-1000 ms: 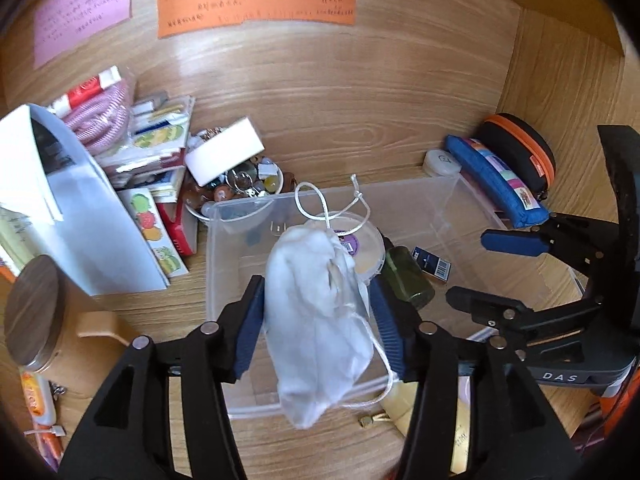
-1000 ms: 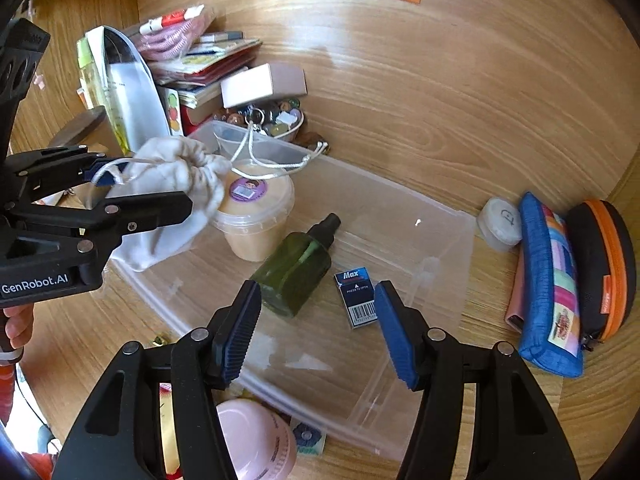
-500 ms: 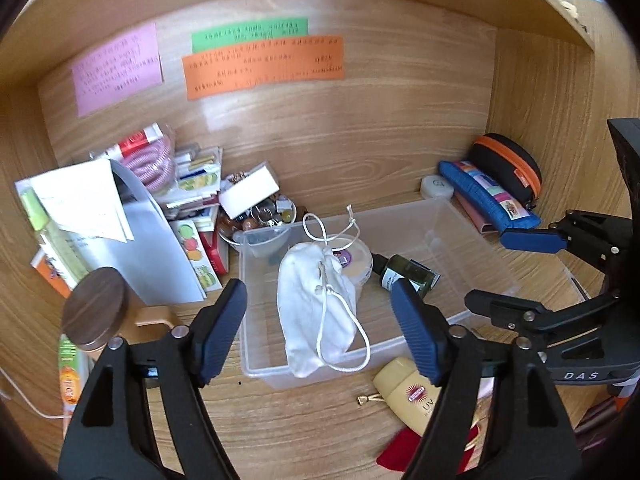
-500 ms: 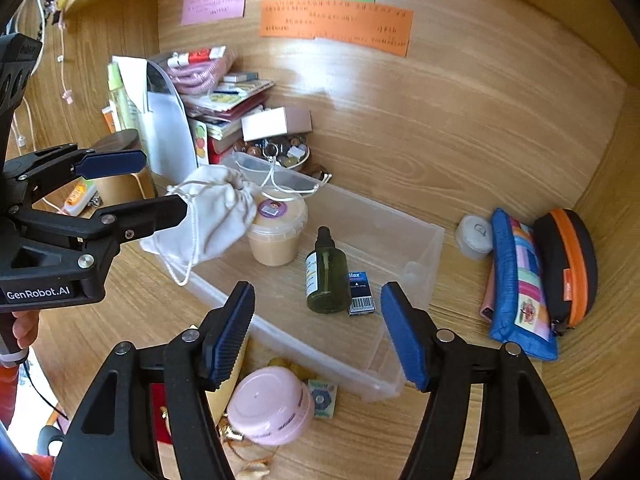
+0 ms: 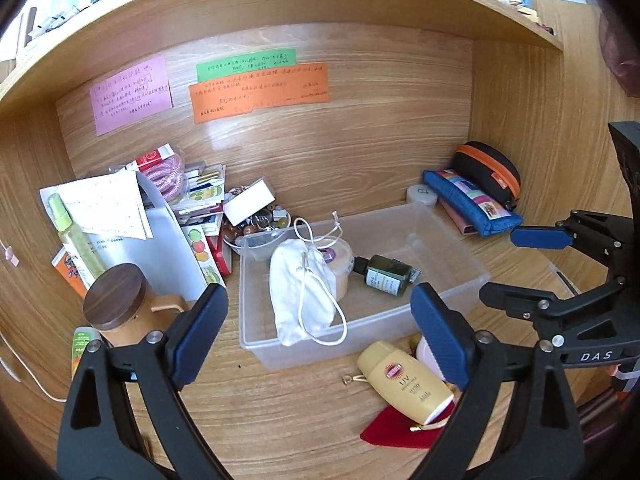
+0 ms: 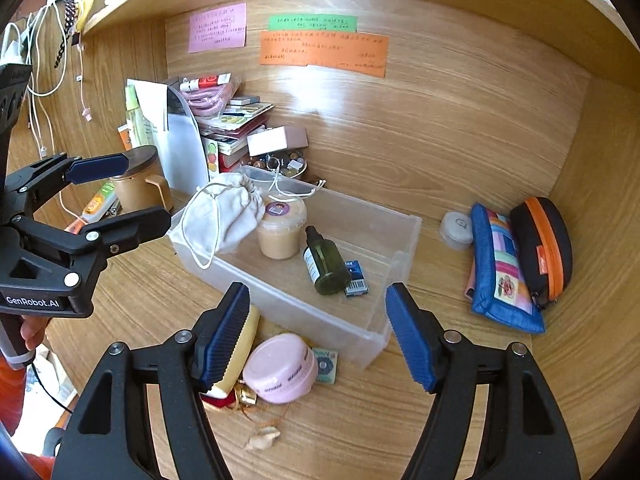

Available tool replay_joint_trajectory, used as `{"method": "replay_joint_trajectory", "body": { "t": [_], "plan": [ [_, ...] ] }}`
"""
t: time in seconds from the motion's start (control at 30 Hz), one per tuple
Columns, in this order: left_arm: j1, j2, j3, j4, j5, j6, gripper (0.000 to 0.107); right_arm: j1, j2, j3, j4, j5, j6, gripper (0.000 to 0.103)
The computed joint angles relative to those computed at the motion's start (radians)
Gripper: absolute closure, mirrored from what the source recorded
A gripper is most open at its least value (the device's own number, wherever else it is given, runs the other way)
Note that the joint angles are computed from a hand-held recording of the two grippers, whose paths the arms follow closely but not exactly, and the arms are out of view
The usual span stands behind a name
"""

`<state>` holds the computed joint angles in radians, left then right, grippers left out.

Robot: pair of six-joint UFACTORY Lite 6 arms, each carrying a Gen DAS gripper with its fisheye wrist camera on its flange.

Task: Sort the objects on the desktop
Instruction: 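Open both tools to release the bag and bottle into the bin, then move both tools to the yellow sunscreen tube and pink round brush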

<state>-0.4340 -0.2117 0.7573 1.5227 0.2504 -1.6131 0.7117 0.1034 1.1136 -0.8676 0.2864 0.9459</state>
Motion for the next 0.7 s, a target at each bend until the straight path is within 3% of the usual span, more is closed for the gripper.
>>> {"method": "replay_joint_trajectory", "body": {
  "t": [0.23, 0.7],
  "plan": [
    [-0.015, 0.0, -0.063, 0.119, -0.029, -0.145, 0.012, 0.009, -0.07, -0.113, -0.108, -0.017, 0.13, 0.034],
    [0.0, 0.216, -0.079, 0.73, -0.084, -0.826, 0.012, -0.066, 0.017, -0.221, -0.293, -0.199, 0.36, 0.034]
  ]
}}
